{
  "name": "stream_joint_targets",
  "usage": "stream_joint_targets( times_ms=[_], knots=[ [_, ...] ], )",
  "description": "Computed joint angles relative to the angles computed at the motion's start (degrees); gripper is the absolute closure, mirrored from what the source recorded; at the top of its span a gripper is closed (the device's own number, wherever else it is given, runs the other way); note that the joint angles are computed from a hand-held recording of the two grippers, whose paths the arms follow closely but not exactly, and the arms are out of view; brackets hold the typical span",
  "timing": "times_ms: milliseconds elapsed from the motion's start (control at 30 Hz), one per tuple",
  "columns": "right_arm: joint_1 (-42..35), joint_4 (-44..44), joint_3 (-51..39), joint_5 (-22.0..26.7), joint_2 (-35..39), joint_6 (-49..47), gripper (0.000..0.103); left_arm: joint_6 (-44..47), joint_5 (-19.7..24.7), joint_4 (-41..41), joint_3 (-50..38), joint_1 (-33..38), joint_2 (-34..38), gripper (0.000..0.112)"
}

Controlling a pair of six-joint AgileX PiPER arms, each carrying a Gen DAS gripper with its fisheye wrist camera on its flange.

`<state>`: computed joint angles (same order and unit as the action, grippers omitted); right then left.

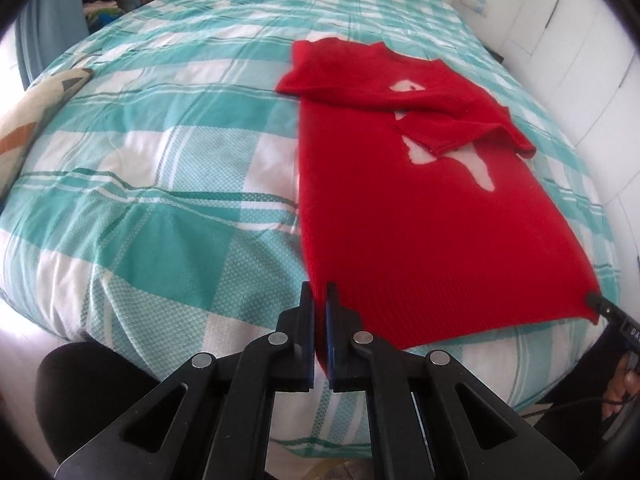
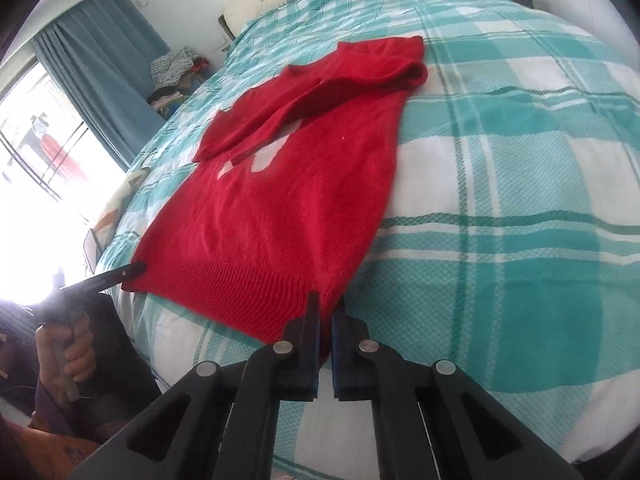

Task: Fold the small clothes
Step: 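Grasp the sweater hem with the left gripper while the right gripper grasps it too, then open both grippers to release the hem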

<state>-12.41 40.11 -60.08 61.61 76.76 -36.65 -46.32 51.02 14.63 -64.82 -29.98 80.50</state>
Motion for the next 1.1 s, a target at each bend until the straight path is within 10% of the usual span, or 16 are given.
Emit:
stream_joint_targets(
  times_ms=[100,467,633,767,933,1100],
  knots=[
    [-1.02,-4.06,-1.29,2.75,-4.35,1.77,0.1,-2.1,2.63,2.58,-0.13,-2.19,1.2,0.11],
    [2.97,-8.89,12.22,-13.41,-3.27,0.0,0.099,-12.63,5.14,13.57,1.48,-8.57,7.42,0.103],
    [1.01,-12.74,9.38,-7.45,-5.32,-0.41,0.062,-13.49,11.62,16.38,0.77,-11.44,2.44,0.071],
    [-1.16,-21.28,3.79,-4.28,-10.72,1.28,0.058,-17.33,17.33,23.08,-2.08,-12.72,-2.25,0.064],
    [9.15,-24.37,-16.8,3.23,-8.02,7.92,0.055,-20.68,6.78,25.42,-6.59,-6.89,0.2,0.034],
    [29.02,-28.51,-35.23,3.07,7.91,19.43,0.038,-31.15,-3.06,28.62,-6.39,-3.32,10.41,0.029]
  ],
)
